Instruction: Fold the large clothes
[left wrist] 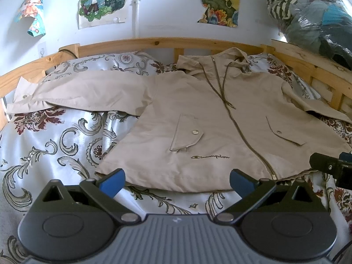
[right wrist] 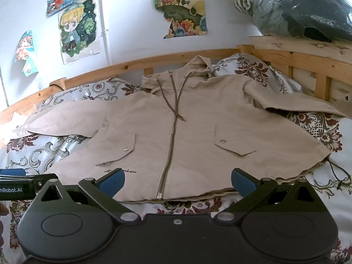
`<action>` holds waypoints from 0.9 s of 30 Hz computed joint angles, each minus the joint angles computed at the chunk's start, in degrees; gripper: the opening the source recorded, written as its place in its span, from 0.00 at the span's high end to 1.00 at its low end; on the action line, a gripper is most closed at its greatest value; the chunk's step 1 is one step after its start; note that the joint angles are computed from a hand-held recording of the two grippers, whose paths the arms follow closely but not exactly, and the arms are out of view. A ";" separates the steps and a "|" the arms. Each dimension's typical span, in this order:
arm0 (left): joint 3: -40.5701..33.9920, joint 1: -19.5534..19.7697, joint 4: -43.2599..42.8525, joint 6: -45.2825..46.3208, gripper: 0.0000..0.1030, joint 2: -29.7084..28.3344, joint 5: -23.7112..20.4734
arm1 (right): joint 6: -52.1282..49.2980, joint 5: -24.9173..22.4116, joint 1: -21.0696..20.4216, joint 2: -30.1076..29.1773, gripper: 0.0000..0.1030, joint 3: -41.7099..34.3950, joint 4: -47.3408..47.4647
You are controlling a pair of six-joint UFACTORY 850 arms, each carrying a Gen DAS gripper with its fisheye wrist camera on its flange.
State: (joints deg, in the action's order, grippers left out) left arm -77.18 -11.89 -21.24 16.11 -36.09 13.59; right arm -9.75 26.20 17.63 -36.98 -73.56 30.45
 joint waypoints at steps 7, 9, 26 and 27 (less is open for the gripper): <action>0.45 0.34 7.00 -7.61 0.01 0.44 0.26 | -0.17 0.01 0.02 0.03 0.00 -0.02 0.38; 0.57 0.37 6.90 -7.41 0.01 0.50 0.44 | 0.26 0.08 -0.07 0.11 0.01 0.04 0.30; 0.54 0.30 3.26 -3.76 0.01 0.59 0.10 | 0.10 0.58 0.14 0.12 0.01 0.24 1.25; 0.51 0.25 1.67 -2.09 0.01 0.60 0.07 | 0.10 0.58 0.14 0.12 0.01 0.24 1.25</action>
State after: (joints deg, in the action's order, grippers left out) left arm -76.68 -11.64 -19.58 14.02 -35.49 13.66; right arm -9.65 26.78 17.77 -36.86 -73.32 31.70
